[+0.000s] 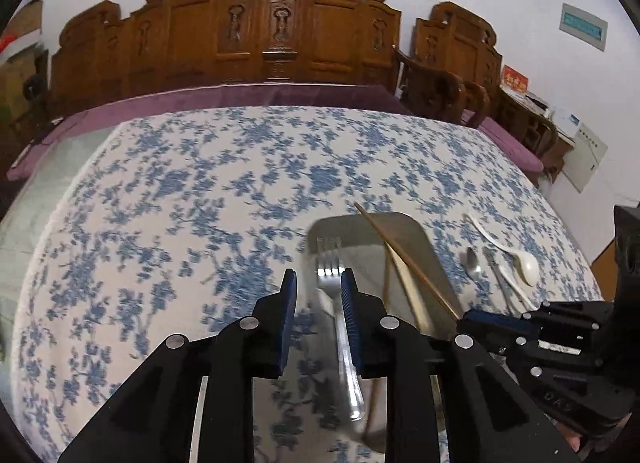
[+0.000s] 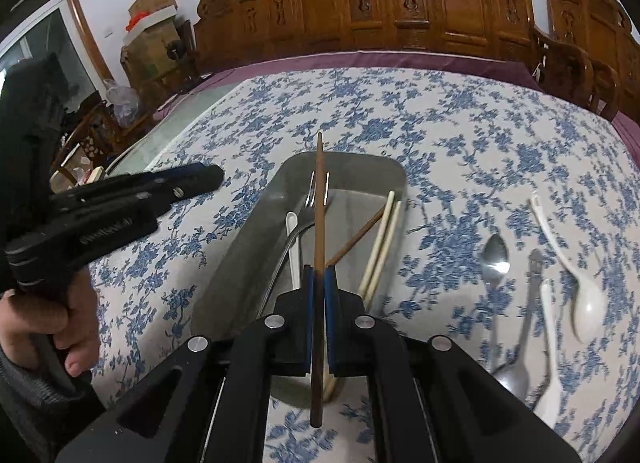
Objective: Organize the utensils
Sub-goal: 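Lower the fork into the tray with the left tool while the right lowers its chopstick there, both opening, then grasp a white plastic spoon with the right tool while the left moves toward the pile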
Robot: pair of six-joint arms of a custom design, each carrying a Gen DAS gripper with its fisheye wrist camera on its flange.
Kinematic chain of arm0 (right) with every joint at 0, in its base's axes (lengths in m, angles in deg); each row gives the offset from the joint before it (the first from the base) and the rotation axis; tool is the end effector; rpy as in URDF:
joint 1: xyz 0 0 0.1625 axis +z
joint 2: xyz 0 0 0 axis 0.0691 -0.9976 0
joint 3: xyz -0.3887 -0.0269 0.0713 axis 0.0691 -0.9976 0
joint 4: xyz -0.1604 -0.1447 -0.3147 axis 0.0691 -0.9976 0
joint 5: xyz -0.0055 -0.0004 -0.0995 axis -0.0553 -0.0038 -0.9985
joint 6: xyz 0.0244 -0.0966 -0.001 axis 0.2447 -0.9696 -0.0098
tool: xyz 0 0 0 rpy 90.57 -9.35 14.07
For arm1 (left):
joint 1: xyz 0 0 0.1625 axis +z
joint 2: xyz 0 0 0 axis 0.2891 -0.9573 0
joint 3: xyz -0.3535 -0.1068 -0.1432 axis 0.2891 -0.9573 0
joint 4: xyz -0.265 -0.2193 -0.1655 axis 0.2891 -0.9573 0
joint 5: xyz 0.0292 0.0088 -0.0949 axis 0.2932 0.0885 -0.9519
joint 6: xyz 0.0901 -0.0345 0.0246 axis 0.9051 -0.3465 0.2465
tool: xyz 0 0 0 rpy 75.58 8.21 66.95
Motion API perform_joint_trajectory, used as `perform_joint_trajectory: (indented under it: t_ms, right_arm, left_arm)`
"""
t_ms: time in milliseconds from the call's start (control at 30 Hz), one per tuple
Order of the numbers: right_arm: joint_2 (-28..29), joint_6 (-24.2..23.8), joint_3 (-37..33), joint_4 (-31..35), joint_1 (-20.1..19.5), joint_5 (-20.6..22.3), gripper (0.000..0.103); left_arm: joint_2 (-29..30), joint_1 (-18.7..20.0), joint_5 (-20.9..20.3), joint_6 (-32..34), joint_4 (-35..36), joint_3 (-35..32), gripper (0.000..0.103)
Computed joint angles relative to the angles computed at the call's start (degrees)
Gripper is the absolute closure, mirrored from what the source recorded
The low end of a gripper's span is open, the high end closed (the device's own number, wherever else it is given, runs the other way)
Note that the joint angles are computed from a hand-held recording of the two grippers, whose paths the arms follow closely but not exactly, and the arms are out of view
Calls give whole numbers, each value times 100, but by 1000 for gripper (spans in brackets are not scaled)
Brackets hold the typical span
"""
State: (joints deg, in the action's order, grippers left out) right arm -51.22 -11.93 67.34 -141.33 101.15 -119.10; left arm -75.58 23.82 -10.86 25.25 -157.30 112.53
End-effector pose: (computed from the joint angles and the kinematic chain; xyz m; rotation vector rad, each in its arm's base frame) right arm 0.1695 -0.3586 0.1628 0.0081 -2.4121 0.9419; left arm -0.2657 -0.4602 0.0955 1.2222 2.4783 -0.5130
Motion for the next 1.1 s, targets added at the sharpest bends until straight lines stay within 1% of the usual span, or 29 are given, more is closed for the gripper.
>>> perform_joint_trajectory:
  t_ms: [133,267,400,533,600,700,733,867,967,1100]
  right_arm:
    - [163,79,-89,41,-88,13,97]
    - [358,39,-174,-12,-127,-52,97]
    - [411,-91,-197,-148,-204,161,95]
    - [312,-233,-106,-202,-183,316,95]
    - [169,-350,31,-297,-153,366,95]
    - [-130,-516,257,-369,-89,244,95]
    - [-252,-577,342,-390,-76,209,95]
    - [-926,-802,687,-277,-74,-133,95]
    - [-1469,-1033,898,-97,-217,-447,96]
    - [-2079,-1339,1151,53,-573,-568,96]
  left_arm:
    - [-9,60,85,39,-1,-54,82]
    - [-16,97,92,29,36,-93,82]
    - [-18,101,93,31,39,-96,82]
    - [-26,92,62,39,38,-85,82]
    - [-40,61,28,37,37,-54,82]
    - [-39,-29,-12,34,0,17,80]
    - [-40,-58,-29,35,-11,33,76]
    - [-61,-171,-110,44,-75,121,72]
    - [-90,-239,-226,-4,-94,177,67]
    - [-78,-354,-299,-46,-159,263,63]
